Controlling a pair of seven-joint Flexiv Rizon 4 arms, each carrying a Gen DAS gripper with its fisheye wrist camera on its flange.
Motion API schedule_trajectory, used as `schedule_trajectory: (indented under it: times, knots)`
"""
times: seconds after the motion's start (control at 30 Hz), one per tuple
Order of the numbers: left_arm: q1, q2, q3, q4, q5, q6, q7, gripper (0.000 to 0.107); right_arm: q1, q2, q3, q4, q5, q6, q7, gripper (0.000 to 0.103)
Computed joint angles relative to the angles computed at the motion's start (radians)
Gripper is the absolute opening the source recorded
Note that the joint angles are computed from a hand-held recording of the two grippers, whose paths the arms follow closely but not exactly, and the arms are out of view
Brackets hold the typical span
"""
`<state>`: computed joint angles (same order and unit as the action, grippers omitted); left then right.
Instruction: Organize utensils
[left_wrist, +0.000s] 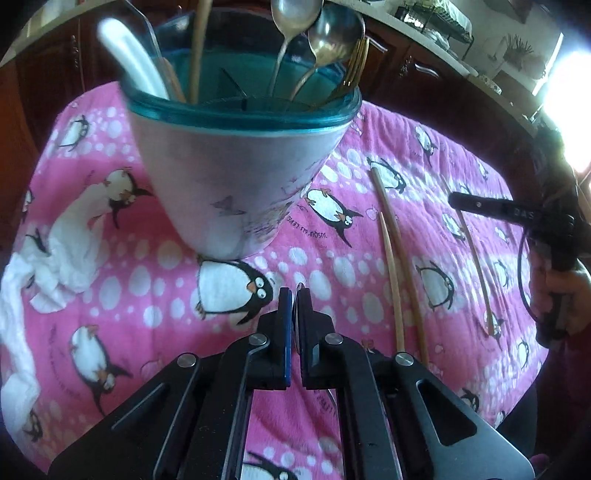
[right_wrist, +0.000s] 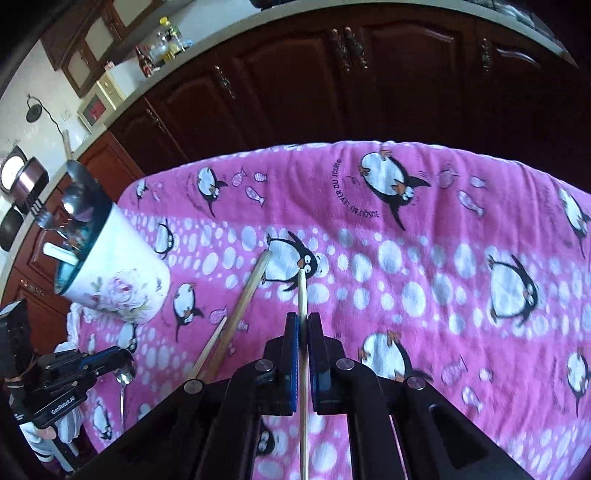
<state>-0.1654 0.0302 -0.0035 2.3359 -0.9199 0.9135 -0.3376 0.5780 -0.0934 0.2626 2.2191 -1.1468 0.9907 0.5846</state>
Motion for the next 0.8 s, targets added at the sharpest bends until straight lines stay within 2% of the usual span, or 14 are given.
schedule_trajectory:
  times: [0.23, 0.33, 0.6, 0.8]
  knots:
    - [0.008, 0.105, 0.043, 0.014, -0.044, -0.090, 0.006, 0.002, 0.000, 0.091, 0.036, 0.046, -0.103, -0.009, 0.136, 0.003]
    - [0.011, 0.151, 0.064, 0.017, -0.053, -0.130, 0.016, 0.002, -0.003, 0.099, 0.044, 0.035, -0.162, -0.001, 0.185, 0.003]
    - [0.026, 0.236, 0.105, 0.006, -0.064, -0.191, 0.024, 0.002, 0.028, 0.112, 0.078, -0.005, -0.166, -0.054, 0.155, 0.003]
    - [0.044, 0.264, 0.126, -0.055, -0.087, -0.216, 0.020, 0.002, 0.048, 0.117, 0.084, -0.068, -0.186, -0.101, 0.099, 0.003]
